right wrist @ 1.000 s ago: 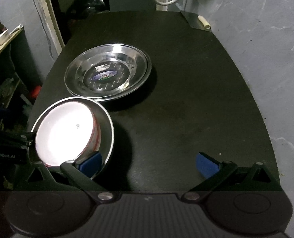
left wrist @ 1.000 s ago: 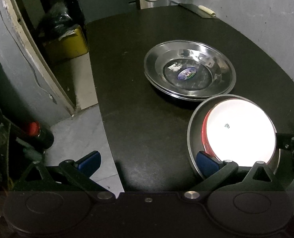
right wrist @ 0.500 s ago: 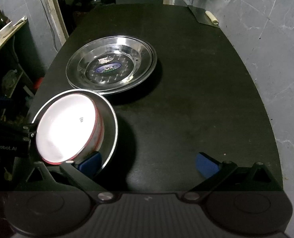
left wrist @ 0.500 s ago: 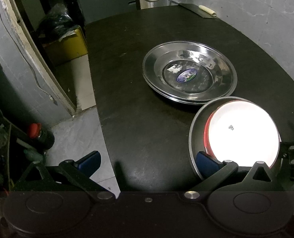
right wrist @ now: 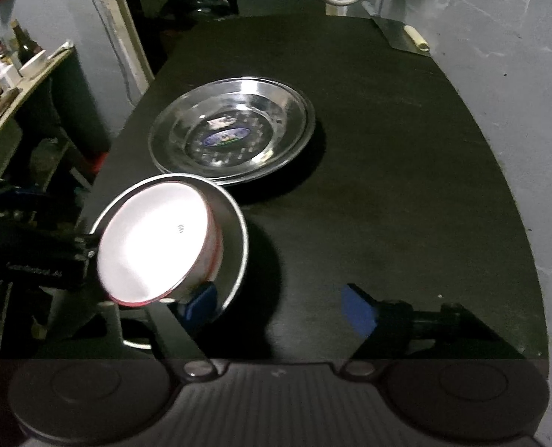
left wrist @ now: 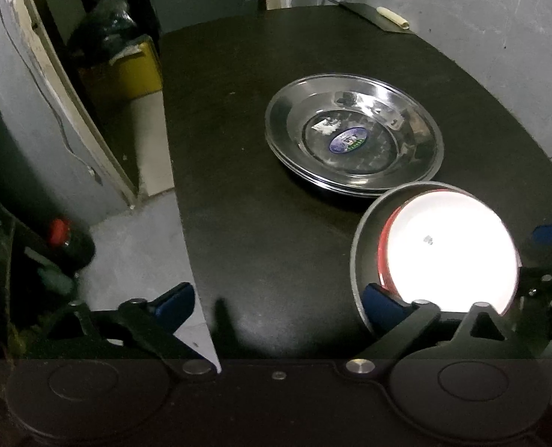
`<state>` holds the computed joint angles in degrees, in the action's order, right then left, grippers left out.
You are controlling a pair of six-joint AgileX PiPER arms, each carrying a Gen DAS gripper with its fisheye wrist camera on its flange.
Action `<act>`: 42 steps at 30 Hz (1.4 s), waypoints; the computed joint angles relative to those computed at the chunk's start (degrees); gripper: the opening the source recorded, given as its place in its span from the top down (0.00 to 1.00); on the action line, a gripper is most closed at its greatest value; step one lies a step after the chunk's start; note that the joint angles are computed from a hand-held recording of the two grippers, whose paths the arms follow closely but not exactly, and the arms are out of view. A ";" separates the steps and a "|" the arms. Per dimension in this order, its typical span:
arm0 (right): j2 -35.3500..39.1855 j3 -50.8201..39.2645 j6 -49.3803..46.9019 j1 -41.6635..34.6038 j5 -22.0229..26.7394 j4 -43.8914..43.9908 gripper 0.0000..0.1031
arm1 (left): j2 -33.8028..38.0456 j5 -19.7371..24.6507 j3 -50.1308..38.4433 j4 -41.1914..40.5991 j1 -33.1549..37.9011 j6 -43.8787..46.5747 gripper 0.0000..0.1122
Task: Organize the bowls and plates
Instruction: 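Lift the steel bowl with nested white bowls using the left tool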
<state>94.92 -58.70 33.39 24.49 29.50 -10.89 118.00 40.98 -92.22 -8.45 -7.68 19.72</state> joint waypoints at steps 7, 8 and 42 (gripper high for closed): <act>-1.12 1.78 -10.93 -1.33 -3.86 9.64 0.55 | -0.18 2.60 -0.25 -8.87 1.76 6.59 0.45; -1.22 1.91 -11.87 -1.36 -4.08 10.50 0.58 | -0.28 2.90 -0.11 -10.30 2.01 7.76 0.51; -1.23 3.38 -34.38 -4.90 -5.37 30.15 0.73 | -0.56 4.12 -0.29 -13.84 1.00 10.68 0.94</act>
<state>93.69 -55.32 -1.00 19.59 24.12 19.26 117.43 45.10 -92.52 -22.29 -6.68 30.40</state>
